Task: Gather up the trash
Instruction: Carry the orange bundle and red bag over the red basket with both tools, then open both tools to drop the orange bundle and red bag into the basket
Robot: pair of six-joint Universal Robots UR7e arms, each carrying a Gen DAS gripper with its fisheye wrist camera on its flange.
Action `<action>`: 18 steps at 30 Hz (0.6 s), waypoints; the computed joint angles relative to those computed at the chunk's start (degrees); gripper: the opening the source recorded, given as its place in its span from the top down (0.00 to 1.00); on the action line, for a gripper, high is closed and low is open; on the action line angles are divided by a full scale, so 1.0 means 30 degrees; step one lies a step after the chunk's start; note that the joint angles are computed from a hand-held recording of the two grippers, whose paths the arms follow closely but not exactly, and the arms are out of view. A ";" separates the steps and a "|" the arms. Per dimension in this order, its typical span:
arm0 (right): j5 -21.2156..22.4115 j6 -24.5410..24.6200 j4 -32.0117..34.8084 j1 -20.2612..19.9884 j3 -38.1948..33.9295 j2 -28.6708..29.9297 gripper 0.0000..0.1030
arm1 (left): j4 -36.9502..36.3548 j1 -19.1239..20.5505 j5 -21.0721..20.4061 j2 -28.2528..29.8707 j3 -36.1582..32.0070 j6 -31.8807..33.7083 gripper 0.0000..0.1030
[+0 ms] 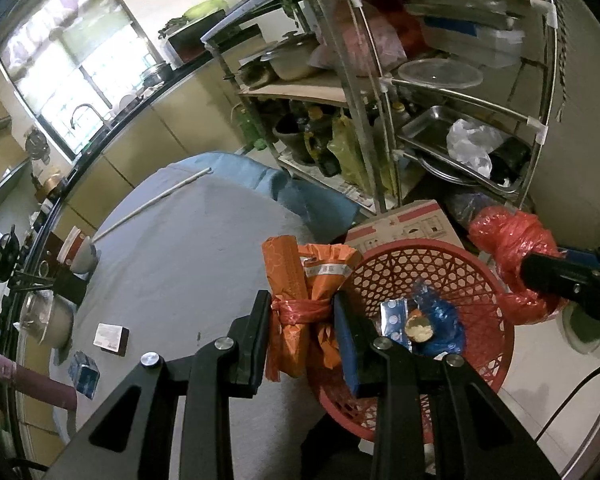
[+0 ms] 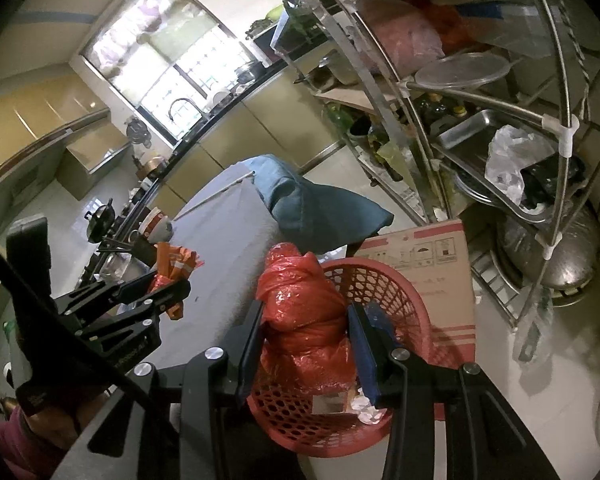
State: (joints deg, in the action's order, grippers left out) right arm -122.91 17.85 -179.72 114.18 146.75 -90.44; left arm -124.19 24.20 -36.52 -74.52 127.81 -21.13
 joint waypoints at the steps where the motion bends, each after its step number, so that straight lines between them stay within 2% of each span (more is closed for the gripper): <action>1: 0.0015 0.0012 0.0044 -0.0035 0.0009 -0.0060 0.58 | -0.0051 -0.0002 -0.0024 0.0038 0.0004 0.0039 0.68; 18: 0.0890 0.0212 0.0467 -0.1121 0.0434 -0.1003 0.57 | -0.0501 0.0050 -0.0668 0.0912 -0.0199 0.0509 0.68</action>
